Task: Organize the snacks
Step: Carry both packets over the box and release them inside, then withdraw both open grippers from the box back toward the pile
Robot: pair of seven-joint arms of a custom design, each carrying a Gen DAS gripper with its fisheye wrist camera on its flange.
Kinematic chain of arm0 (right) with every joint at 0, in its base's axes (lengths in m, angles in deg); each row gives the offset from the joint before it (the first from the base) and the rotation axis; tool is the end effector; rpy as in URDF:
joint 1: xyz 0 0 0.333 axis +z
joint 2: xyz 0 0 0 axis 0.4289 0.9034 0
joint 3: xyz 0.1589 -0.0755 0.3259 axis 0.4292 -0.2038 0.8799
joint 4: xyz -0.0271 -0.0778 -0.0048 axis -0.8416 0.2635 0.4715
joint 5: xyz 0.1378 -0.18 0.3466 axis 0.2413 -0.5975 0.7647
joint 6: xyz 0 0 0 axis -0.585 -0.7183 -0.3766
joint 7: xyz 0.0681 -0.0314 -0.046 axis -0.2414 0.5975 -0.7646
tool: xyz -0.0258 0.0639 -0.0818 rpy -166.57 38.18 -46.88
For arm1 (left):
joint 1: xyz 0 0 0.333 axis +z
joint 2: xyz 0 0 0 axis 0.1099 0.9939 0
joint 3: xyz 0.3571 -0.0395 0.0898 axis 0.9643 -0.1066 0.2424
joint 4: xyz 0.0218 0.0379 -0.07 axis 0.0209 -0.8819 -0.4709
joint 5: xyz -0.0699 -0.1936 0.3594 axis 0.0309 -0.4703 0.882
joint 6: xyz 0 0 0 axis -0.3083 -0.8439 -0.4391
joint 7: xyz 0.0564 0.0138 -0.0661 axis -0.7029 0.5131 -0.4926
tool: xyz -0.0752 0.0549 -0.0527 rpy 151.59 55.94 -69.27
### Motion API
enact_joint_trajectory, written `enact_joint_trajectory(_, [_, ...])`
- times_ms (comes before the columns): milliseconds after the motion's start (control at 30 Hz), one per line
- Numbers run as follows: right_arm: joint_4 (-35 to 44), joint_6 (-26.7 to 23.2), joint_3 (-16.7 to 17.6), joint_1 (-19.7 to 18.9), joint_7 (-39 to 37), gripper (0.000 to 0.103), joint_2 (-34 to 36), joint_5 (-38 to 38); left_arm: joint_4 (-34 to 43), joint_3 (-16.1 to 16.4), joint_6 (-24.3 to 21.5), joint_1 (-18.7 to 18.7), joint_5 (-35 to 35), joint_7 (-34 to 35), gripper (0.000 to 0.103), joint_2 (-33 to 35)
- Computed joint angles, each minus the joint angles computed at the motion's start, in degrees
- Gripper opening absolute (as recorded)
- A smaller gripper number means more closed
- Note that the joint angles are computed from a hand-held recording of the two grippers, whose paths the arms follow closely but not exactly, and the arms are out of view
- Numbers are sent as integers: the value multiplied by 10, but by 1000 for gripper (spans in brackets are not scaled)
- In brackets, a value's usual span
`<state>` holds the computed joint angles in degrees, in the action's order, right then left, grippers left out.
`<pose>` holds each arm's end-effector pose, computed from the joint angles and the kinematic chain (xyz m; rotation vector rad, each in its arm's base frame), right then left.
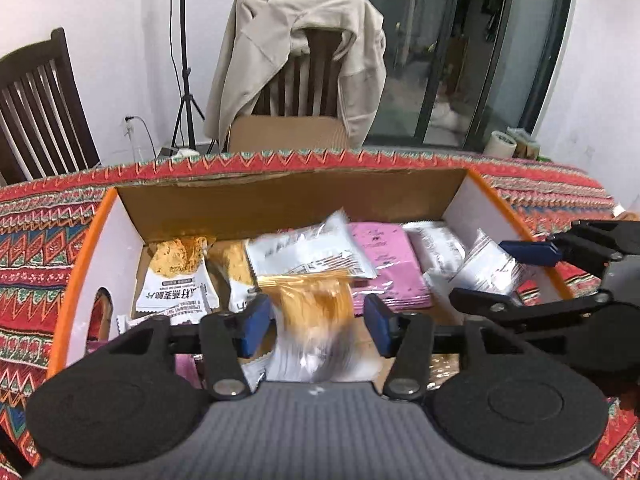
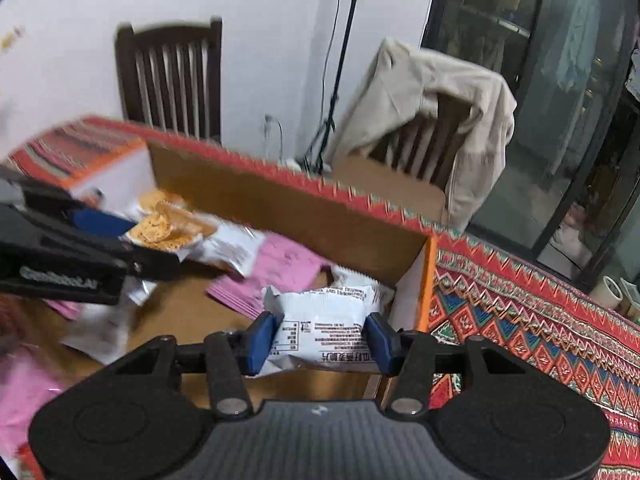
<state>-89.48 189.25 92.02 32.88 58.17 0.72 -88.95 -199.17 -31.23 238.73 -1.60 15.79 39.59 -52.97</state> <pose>0.6635 0.1954 0.3232 -2.1571 1.1803 -0.6579 0.6280 -0.1036 0.3184 -1.7512 1.8685 -0.8186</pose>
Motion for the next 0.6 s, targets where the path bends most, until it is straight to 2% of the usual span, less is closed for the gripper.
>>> enact_joint_trajectory(67, [19,-4,-66,65,5,62,17,15,0,-16,7,20,11,0,68,7])
enact_joint_trajectory(133, [23,16,-101,100,5,63,27,26,-6,-19,15,26,18,4,69,5])
enact_joint_trajectory(167, [22,18,-96,96,6,63,25,28,-11,-25,17,33,24,5,69,1])
enact_joint_trajectory(233, [13,27,-61,64,6,64,19,20,-25,-29,24,38,28,7,69,-11])
enact_joint_trajectory(333, [-7,45,-81,82,5,64,1,28,-49,-33,37,46,31,6,70,-37])
enact_joint_trajectory(467, [-61,74,-82,83,0,64,-51,30,-107,-63,61,85,63,-11,72,-99])
enact_joint_trajectory(567, [-115,105,-83,81,-9,67,-107,30,-173,-66,100,102,98,-27,81,-165])
enact_joint_trajectory(600, [-141,119,-90,88,-17,73,-131,37,-198,-61,114,101,103,-25,84,-190])
